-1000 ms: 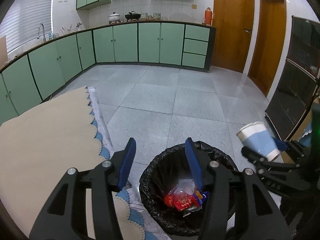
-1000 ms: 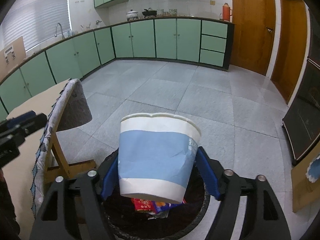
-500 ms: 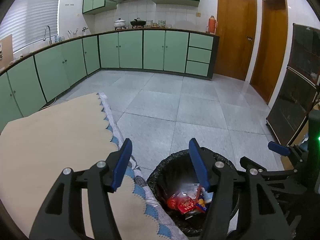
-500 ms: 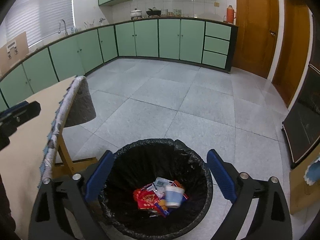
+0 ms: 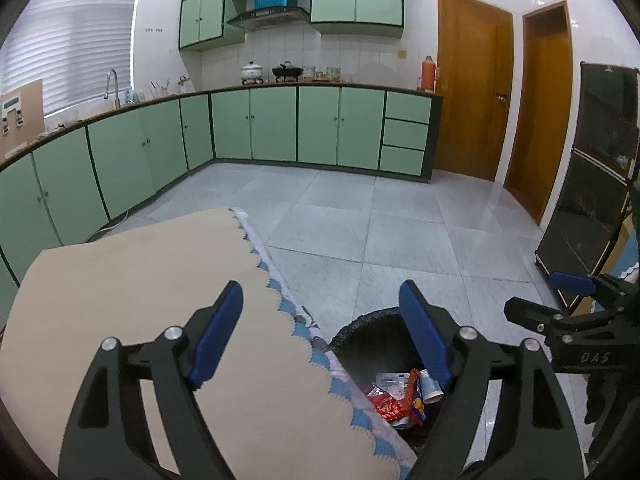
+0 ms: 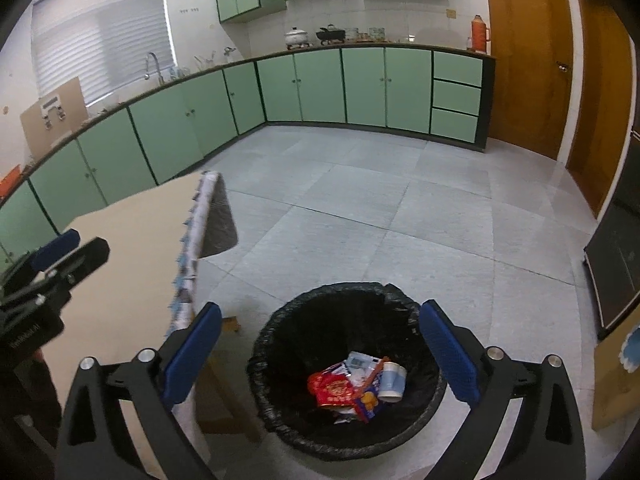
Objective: Collect trash
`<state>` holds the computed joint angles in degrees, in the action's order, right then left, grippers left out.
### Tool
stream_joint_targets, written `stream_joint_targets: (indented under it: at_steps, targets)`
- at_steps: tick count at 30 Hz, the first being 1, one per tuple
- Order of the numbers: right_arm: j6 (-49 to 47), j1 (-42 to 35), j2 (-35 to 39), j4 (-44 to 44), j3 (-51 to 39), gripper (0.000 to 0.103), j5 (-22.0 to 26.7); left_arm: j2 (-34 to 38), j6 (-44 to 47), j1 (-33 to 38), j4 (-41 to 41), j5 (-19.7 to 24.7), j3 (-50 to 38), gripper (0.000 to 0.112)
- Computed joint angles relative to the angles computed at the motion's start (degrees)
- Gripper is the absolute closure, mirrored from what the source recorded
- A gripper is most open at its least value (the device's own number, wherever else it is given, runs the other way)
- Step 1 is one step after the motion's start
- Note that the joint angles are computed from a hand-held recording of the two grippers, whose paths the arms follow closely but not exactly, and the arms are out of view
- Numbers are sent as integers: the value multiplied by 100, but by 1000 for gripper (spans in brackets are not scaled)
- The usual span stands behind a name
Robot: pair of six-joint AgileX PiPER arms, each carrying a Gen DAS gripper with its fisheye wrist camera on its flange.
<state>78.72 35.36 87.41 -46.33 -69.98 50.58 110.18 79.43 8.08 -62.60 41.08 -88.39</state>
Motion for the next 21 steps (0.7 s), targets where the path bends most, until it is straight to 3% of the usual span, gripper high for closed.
stream_joint_targets:
  at_steps: [7, 21]
  targets:
    - [147, 589, -198, -28, -293, 6, 608, -530, 591, 442, -420, 327, 647, 23]
    - [565, 1789, -451, -602, -623, 6, 1645, -1215, 1151, 1138, -694, 862, 1312, 19]
